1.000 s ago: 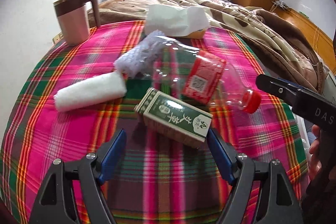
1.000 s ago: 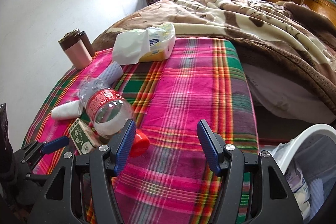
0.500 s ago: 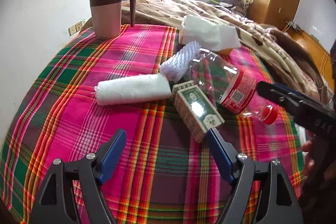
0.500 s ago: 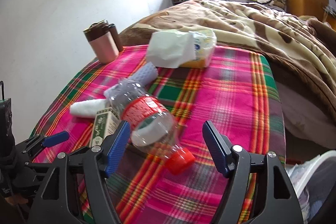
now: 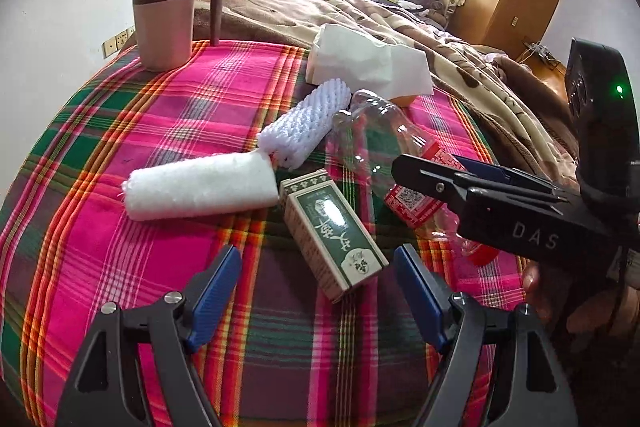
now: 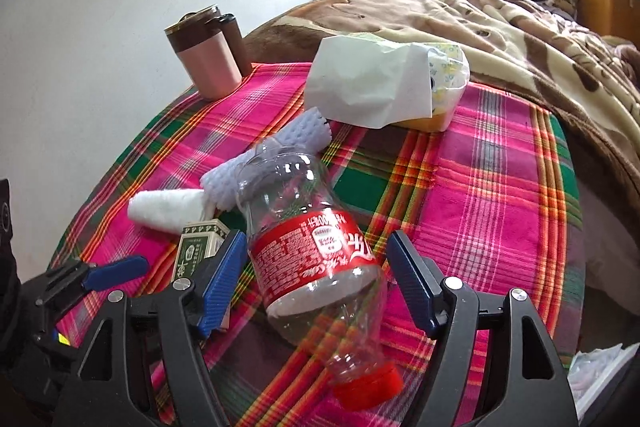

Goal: Collect trash
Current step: 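Grasp the green box with the left tool while the right tool grasps the clear Coca-Cola bottle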

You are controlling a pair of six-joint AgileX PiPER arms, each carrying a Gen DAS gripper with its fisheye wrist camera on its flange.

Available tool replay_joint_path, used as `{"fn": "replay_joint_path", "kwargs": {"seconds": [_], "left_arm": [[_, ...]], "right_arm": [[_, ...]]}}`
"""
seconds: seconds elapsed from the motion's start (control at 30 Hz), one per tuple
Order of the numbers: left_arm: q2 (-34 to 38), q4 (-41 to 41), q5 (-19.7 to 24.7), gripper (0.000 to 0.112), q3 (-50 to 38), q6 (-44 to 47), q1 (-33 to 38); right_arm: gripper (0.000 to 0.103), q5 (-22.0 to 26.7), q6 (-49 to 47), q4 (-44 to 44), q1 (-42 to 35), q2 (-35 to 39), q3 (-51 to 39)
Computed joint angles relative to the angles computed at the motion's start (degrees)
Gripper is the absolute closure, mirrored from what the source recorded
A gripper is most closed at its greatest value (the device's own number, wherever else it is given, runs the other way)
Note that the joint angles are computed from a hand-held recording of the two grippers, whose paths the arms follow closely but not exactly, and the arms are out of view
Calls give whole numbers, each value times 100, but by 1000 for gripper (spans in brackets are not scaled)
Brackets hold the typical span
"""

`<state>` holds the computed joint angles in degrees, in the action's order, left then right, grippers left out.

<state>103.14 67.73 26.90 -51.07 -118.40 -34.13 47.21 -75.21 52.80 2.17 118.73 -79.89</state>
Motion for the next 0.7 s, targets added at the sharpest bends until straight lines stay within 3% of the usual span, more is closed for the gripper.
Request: {"fn": "replay_joint_path", "kwargs": {"seconds": [0.33, 0.57, 0.7], "left_arm": [[450, -616, -69, 32, -417, 657, 243], [582, -711, 114, 32, -583, 728, 252], [617, -720, 216, 32, -659, 715, 240]], "right_arm": [[37, -173, 357, -232, -102, 95, -112], [38, -1010, 504, -511, -23, -132, 302], [40, -1072, 521, -475, -63, -133, 356]]}}
